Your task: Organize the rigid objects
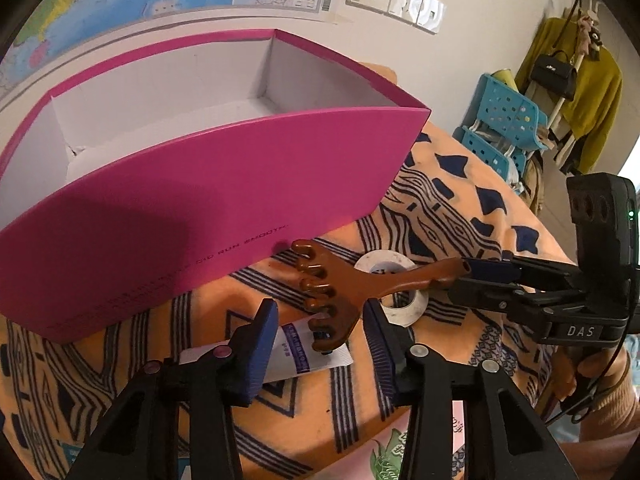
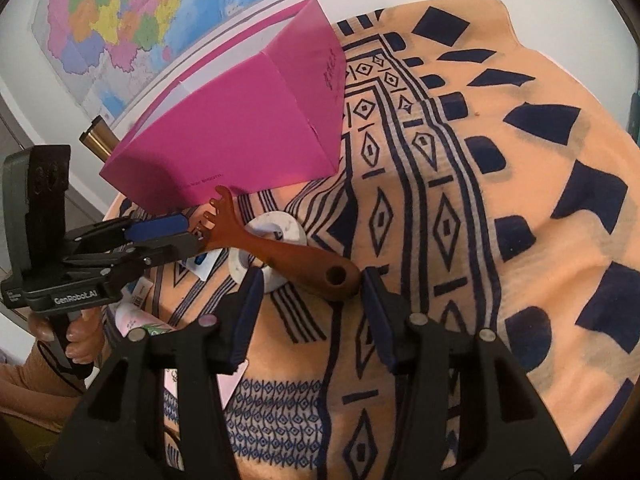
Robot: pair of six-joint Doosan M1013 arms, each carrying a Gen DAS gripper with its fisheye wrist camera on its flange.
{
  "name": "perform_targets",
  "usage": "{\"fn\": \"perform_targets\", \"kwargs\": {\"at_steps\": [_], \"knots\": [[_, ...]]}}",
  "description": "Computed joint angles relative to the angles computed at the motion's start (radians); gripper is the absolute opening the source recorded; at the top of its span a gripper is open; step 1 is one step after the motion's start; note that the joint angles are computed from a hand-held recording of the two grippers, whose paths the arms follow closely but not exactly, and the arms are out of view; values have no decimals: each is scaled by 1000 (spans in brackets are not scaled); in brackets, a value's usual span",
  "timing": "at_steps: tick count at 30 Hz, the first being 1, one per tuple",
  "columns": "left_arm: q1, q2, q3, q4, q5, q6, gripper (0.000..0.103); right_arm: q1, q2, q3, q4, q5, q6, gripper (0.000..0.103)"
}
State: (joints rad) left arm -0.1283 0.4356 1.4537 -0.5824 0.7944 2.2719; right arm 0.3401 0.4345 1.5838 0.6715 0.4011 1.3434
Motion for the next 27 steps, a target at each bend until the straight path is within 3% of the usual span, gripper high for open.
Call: {"fn": "perform_targets", "kwargs": {"at_steps": [21,27], "knots": [[-12,5,-7,0,31,-10,40,-2,5,2,69,-15,-41,51],[-14,-1,2,3,23,-16,40,6,-1,4,15,-37,2,44]]}}
